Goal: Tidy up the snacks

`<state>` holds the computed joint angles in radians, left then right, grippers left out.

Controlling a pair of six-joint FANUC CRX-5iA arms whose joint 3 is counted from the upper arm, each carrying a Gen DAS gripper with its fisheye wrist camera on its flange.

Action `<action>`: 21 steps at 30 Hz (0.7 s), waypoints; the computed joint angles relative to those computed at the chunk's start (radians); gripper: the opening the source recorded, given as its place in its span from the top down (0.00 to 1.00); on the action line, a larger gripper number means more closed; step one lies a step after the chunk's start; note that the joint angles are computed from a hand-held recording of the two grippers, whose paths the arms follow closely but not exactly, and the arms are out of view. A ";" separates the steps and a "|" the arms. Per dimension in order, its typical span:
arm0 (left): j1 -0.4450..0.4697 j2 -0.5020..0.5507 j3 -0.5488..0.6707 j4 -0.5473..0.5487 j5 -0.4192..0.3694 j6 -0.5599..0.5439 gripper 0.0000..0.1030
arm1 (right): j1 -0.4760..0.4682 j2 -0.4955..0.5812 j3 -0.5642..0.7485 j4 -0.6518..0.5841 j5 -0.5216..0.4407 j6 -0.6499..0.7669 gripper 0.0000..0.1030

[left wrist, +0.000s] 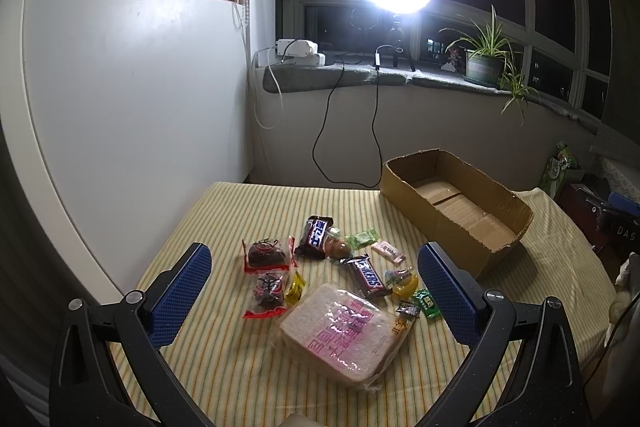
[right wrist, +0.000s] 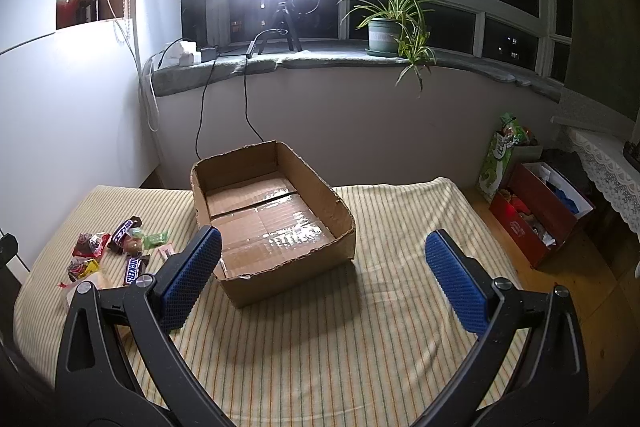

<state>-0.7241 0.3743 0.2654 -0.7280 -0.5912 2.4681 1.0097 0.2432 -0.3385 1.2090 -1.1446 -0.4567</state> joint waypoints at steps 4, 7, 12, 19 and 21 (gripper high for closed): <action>0.005 -0.003 -0.010 0.005 0.002 0.005 0.01 | -0.002 0.005 -0.001 0.000 0.012 0.002 0.00; 0.013 -0.006 -0.021 0.021 0.008 0.001 0.01 | -0.006 0.008 -0.005 0.005 0.027 0.008 0.00; 0.032 -0.013 -0.052 0.068 0.018 -0.017 0.01 | -0.028 -0.006 -0.037 0.069 0.140 0.014 0.00; 0.097 -0.032 -0.144 0.237 0.089 -0.115 0.02 | -0.070 -0.001 -0.058 0.153 0.371 0.075 0.00; 0.120 -0.036 -0.179 0.312 0.119 -0.163 0.05 | -0.084 0.008 -0.053 0.167 0.458 0.095 0.00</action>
<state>-0.6045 0.3379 0.0867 -0.4161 -0.4718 2.3053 0.9261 0.2508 -0.3911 1.3760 -0.6866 -0.3621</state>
